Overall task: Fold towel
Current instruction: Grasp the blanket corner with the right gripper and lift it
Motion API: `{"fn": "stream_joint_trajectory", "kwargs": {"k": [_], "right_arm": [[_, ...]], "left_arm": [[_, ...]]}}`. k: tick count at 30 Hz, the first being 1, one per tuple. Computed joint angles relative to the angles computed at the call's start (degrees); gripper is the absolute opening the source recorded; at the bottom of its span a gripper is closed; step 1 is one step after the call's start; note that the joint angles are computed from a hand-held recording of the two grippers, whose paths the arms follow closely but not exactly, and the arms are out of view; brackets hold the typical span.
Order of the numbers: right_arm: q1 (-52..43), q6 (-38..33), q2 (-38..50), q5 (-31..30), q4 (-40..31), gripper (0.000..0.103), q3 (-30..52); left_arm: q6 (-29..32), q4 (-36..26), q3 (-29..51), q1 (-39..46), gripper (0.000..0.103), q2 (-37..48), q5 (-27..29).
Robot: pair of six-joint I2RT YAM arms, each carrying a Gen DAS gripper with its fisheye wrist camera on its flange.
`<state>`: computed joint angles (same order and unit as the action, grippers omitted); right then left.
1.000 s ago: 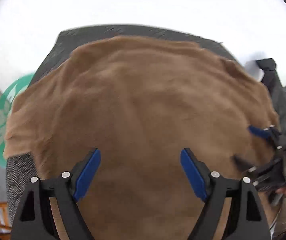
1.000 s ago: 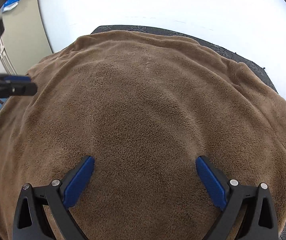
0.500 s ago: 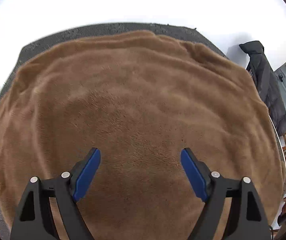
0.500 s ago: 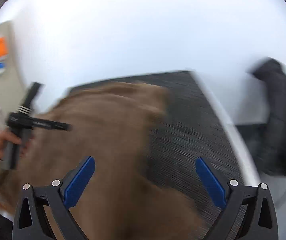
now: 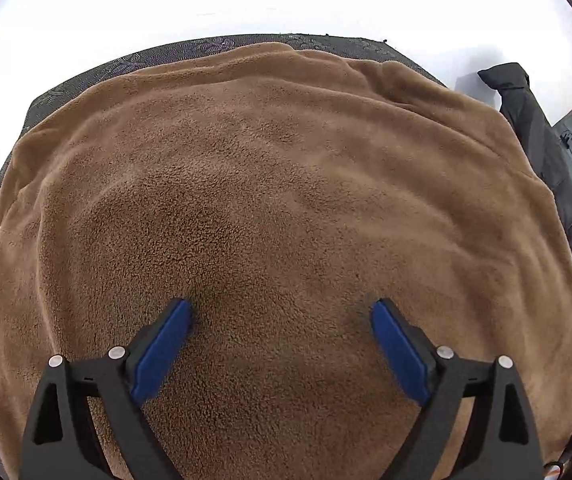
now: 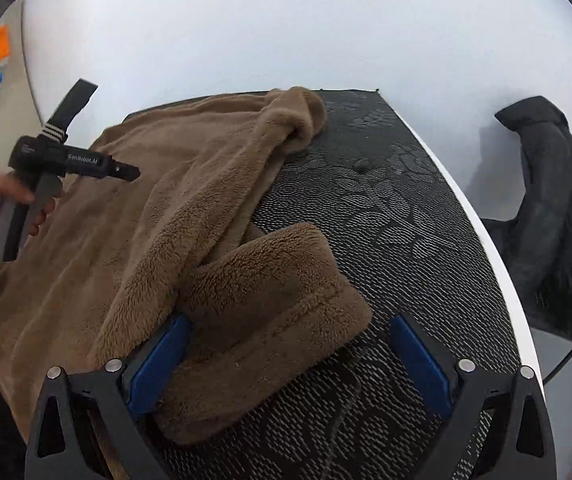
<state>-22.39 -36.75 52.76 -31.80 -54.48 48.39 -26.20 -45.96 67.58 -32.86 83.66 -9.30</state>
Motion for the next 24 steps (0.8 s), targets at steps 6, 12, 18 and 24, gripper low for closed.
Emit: {"fn": "stream_joint_trajectory", "kwargs": {"k": [6,12,18,24], "right_arm": [[-0.47,-0.39,0.85,-3.14,-0.2,0.031,0.65],[-12.39,4.72,-1.42,-6.2,6.14,0.014,4.67],[-28.13,14.32,-2.88,-2.95,22.53,0.01,8.14],[-34.68,22.83,1.23,-2.71,29.14,0.01,11.51]], "left_arm": [[0.32,1.67,-2.07,-2.41,0.102,-0.87,-3.38],[1.97,2.67,-2.4,-1.41,0.102,-1.07,-2.12],[1.92,3.29,-2.62,-1.64,0.102,-1.12,-2.6],[1.89,3.32,-2.45,-1.71,0.102,-1.03,-2.69]]}}
